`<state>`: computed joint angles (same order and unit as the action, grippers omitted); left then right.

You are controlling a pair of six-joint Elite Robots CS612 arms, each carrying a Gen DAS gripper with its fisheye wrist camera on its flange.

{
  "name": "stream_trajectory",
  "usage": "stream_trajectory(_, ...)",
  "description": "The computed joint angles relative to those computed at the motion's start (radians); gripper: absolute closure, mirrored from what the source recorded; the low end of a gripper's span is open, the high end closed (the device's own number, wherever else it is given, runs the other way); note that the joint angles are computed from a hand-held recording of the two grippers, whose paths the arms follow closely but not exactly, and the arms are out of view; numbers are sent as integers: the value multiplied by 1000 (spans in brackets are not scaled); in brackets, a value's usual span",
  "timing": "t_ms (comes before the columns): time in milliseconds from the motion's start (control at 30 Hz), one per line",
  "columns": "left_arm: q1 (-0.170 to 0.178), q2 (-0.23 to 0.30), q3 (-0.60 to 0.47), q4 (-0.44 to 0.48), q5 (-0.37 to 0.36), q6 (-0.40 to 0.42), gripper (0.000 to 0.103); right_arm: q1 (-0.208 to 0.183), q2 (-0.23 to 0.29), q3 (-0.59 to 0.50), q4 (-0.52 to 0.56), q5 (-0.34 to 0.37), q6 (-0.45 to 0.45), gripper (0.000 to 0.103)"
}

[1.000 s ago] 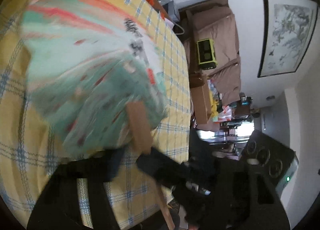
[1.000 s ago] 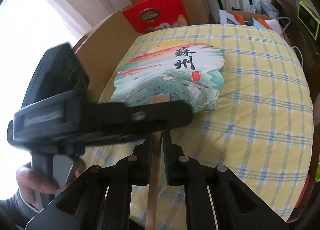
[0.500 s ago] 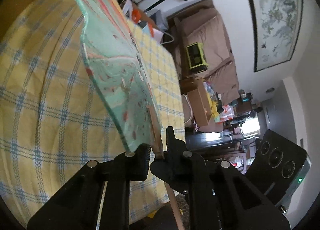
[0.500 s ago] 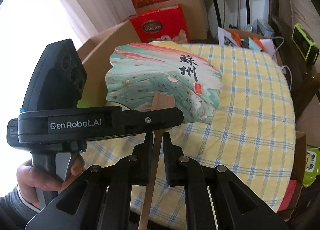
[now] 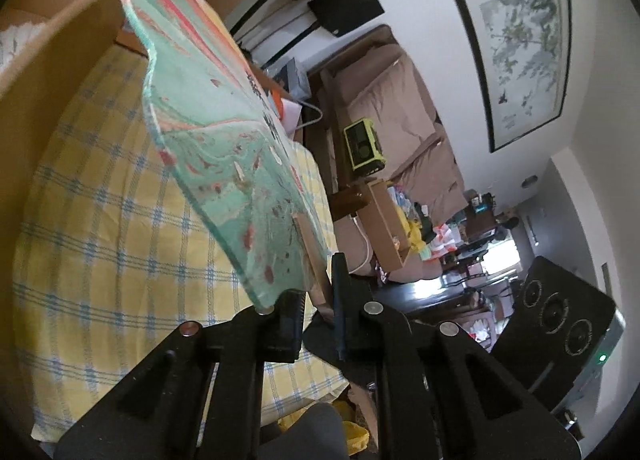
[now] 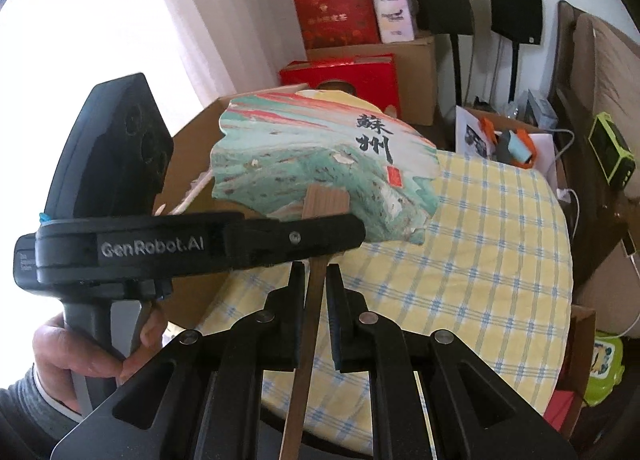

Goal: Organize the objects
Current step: 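Lift the paper fan by its handle with the right gripper, then carry the paper fan over the box with the right gripper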

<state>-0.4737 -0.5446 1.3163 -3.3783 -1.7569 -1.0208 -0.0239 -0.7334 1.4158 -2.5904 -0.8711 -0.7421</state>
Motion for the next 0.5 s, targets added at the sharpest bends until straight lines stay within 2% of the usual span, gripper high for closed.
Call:
stream_trajectory(267,5,-57,71,-31,55,34,92,24,-31,25,-5,6,-37,92)
stream_trajectory(400,13,-93,116,-45,82,56,92,43,-47,34,-5,5,-47,85)
stream_trajectory(500,24,-118,149,-50,100,70,92,59,-55,38,6,14,-60,85)
